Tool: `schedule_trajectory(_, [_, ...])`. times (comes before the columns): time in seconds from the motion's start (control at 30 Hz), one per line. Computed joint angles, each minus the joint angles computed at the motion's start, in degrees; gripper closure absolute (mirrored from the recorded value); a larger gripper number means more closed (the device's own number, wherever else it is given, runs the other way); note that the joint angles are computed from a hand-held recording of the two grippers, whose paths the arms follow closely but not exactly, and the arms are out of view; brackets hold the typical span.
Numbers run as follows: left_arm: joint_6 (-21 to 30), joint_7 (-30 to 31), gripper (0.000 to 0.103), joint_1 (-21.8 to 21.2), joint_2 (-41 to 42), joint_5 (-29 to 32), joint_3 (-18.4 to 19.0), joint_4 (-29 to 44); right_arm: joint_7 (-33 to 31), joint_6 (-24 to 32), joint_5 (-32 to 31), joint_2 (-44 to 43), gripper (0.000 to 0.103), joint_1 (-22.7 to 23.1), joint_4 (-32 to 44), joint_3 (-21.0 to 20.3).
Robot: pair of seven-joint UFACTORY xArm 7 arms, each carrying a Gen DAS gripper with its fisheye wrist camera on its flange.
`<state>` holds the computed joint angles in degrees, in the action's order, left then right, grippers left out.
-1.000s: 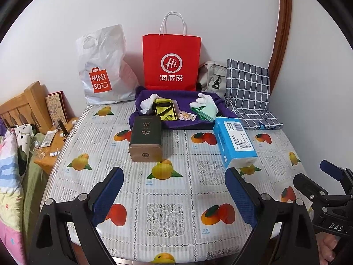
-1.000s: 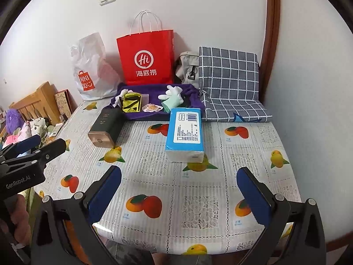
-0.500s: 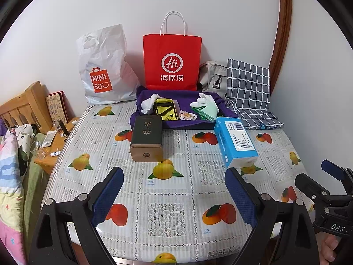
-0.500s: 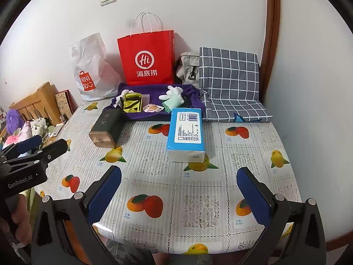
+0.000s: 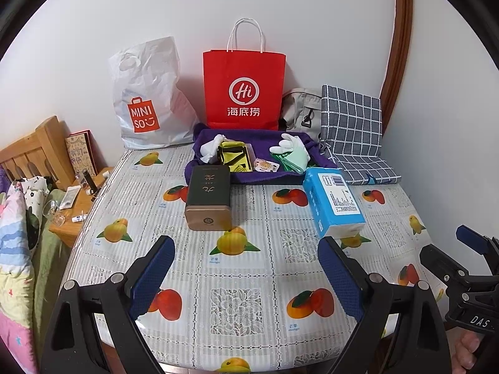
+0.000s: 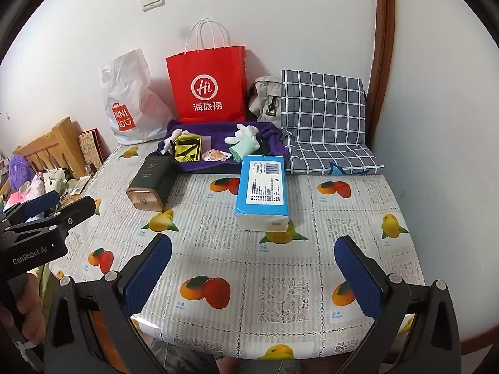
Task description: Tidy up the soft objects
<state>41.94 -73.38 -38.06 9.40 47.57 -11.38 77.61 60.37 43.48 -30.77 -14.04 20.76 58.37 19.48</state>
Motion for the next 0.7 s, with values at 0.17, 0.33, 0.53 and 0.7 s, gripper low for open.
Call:
schedule_trajectory(0.17, [-0.17, 0.07, 0.010, 0.08, -0.05, -0.06, 0.01, -0.11, -0.05, 0.04, -0.06, -0.10, 0.000, 0.01, 0.02, -0.04])
schedule_trajectory(0.33, [-0.29, 0.12, 0.010, 0.18, -0.18, -0.11, 0.01, -0.19, 0.16, 0.02, -0.16, -0.13, 0.000, -0.03, -0.01, 0.05])
schedule_trajectory(0.53, [-0.28, 0.15, 0.010, 0.21, -0.18, -0.06, 0.00, -0.26, 0.20, 0.06, -0.09, -0.12, 0.000, 0.00, -0.01, 0.05])
schedule_trajectory(0.7, [-0.55, 0.22, 0.010, 0.30, -0.24, -0.09, -0.02, -0.42, 0.46, 0.17, -0.17, -0.23, 0.000, 0.08, -0.10, 0.16])
